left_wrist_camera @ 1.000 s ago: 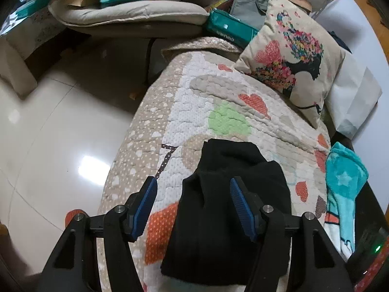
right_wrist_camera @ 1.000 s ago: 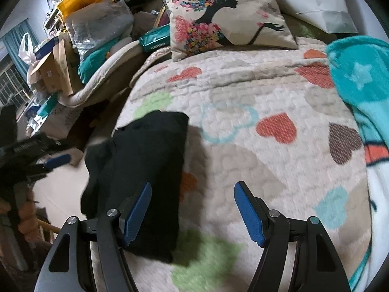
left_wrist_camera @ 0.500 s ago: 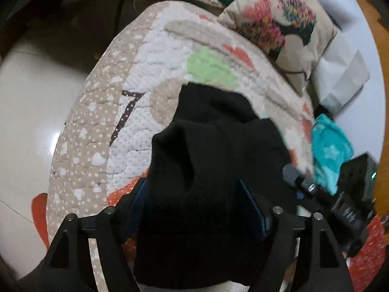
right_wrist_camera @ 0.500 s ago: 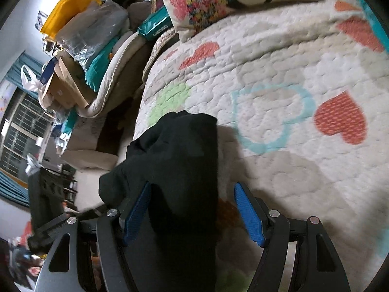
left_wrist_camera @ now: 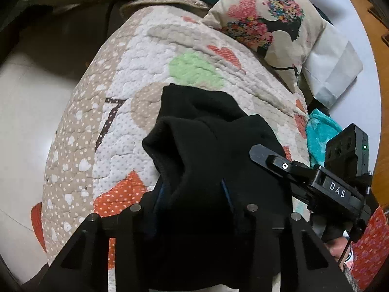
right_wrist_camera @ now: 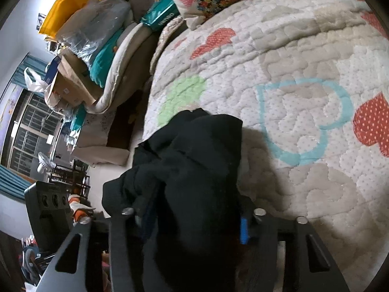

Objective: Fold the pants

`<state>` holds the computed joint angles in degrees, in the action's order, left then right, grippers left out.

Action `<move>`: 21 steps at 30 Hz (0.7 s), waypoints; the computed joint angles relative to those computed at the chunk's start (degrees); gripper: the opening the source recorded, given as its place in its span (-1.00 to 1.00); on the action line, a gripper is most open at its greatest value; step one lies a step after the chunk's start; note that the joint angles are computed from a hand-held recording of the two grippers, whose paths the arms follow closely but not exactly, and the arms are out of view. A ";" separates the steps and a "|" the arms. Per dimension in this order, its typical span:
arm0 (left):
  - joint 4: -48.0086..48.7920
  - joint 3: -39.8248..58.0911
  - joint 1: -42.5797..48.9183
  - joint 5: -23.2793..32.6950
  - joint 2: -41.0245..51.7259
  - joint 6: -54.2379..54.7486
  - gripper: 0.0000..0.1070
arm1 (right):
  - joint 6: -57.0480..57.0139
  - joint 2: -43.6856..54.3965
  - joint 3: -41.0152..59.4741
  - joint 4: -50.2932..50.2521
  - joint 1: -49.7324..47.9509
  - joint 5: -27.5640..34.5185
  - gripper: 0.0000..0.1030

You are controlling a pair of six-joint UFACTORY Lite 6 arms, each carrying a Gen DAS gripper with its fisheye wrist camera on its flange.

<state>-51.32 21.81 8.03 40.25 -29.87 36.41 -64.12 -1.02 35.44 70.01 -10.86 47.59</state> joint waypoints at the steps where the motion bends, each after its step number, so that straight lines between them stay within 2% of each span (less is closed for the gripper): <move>1: 0.77 0.17 -0.96 -0.42 -0.65 -1.43 -0.23 | 0.57 -0.82 -0.01 -0.50 0.08 0.04 -0.01; 8: -1.77 1.71 -3.47 -0.67 -0.95 -2.46 -0.23 | 2.10 -2.98 1.50 -2.09 -2.31 2.01 -0.09; 21: 1.81 7.78 -16.60 -9.12 2.39 -12.57 -0.29 | 4.25 -3.04 7.78 -6.62 -6.86 4.12 -0.12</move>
<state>-49.51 29.58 -8.57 31.13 -27.48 23.85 -59.87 -4.06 43.22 63.39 -17.72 51.70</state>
